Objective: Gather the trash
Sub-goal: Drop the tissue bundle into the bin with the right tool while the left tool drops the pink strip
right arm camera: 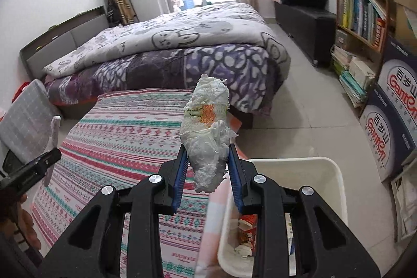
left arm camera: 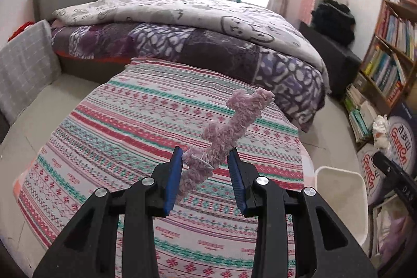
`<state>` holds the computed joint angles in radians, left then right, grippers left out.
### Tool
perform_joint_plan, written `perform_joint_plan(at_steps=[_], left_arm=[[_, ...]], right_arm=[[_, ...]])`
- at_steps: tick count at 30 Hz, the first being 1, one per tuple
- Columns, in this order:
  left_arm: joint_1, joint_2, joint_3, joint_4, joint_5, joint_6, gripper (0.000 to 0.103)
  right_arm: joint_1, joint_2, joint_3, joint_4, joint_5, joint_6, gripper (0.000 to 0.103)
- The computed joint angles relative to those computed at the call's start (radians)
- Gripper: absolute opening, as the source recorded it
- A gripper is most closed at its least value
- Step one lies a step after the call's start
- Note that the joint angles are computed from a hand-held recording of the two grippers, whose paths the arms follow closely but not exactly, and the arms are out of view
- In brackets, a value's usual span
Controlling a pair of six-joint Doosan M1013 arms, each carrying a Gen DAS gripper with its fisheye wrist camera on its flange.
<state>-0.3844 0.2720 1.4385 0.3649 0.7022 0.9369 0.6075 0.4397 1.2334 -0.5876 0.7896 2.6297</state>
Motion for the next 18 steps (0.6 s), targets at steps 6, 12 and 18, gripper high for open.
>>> perform_joint_plan(at_steps=[6,12,18], left_arm=[[-0.031,0.016,-0.011,-0.026,-0.012,0.058,0.036],[-0.059,0.035,-0.025,-0.075,-0.019,0.129,0.036],[-0.084,0.057,-0.044,-0.148,-0.014,0.217,0.036]], right_arm=[[-0.019,-0.016,0.024,0.016,0.036,0.039,0.029],[-0.041,-0.031,0.047,0.045,0.065,0.069,0.03],[-0.062,-0.043,0.066,0.081,0.096,0.082,0.031]])
